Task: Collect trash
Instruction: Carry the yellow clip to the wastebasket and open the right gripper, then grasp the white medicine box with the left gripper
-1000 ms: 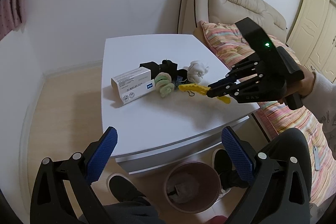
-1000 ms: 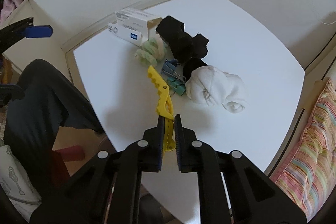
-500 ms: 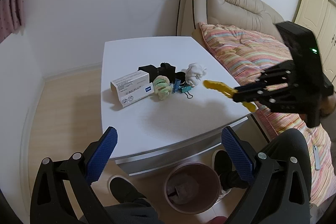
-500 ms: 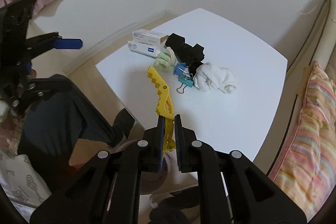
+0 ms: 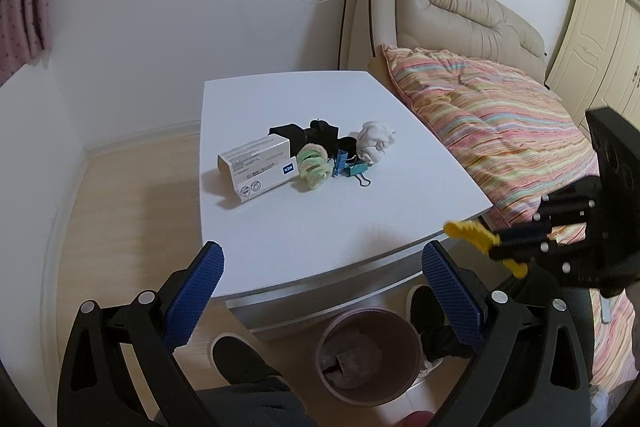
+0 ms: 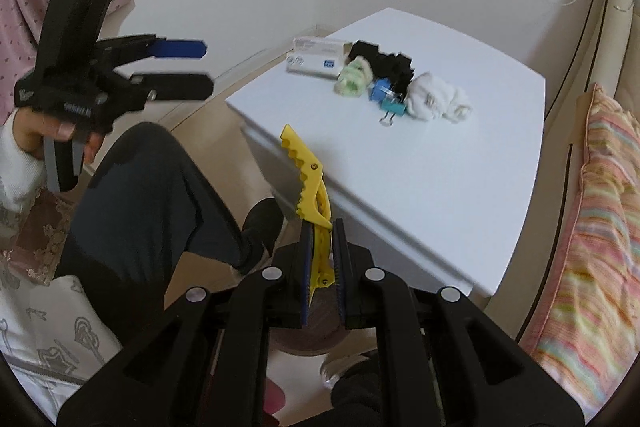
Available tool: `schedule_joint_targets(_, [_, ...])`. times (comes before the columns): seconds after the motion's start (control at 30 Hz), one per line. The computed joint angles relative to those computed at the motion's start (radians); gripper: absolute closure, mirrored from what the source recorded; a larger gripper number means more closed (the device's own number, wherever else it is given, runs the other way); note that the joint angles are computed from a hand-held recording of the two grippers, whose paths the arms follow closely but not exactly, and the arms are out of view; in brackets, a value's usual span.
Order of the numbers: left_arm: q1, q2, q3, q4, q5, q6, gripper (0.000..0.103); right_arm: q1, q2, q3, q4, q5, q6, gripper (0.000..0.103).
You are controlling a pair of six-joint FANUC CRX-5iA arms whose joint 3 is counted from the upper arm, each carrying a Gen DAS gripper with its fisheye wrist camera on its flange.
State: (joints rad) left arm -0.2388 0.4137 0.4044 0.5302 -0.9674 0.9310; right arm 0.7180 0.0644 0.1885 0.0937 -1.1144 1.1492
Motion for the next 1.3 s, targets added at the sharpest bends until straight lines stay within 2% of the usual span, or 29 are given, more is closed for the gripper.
schedule_joint_targets(0.5, [0.004, -0.015, -0.014, -0.001, 0.003, -0.005, 0.008, 0.019, -0.021, -0.026, -0.079, 0.000, 0.036, 0.091])
schedule_joint_targets(0.57, [0.004, -0.016, -0.013, -0.003, 0.003, -0.005, 0.008, 0.019, -0.019, -0.026, -0.080, -0.002, 0.036, 0.072])
schedule_joint_targets(0.6, [0.004, -0.015, -0.012, -0.003, 0.003, -0.004, 0.008, 0.017, -0.021, -0.030, -0.081, 0.005, 0.031, 0.045])
schedule_joint_targets(0.63, [0.003, -0.015, -0.011, -0.004, 0.002, -0.003, 0.008, 0.016, -0.025, -0.036, -0.080, 0.015, 0.023, 0.034])
schedule_joint_targets(0.7, [0.003, -0.013, -0.008, -0.005, 0.001, -0.001, 0.008, 0.016, -0.029, -0.044, -0.070, 0.029, 0.009, 0.033])
schedule_joint_targets(0.77, [0.002, -0.009, 0.001, -0.016, -0.006, 0.009, 0.008, 0.018, -0.025, -0.042, -0.049, 0.025, -0.013, 0.024])
schedule_joint_targets(0.8, [0.001, -0.005, 0.010, -0.022, -0.011, 0.014, 0.008, 0.017, -0.026, -0.045, -0.041, 0.031, -0.027, 0.015])
schedule_joint_targets(0.93, [-0.006, 0.024, 0.063, -0.053, -0.037, 0.047, 0.008, 0.013, -0.019, -0.043, 0.009, 0.034, -0.099, 0.009])
schedule_joint_targets(1.17, [-0.019, 0.111, 0.205, -0.098, -0.104, 0.144, 0.008, 0.001, -0.002, -0.023, 0.062, 0.035, -0.140, 0.007])
schedule_joint_targets(1.3, [-0.032, 0.188, 0.349, -0.178, -0.161, 0.253, 0.008, -0.014, 0.006, -0.018, 0.075, 0.043, -0.156, 0.006])
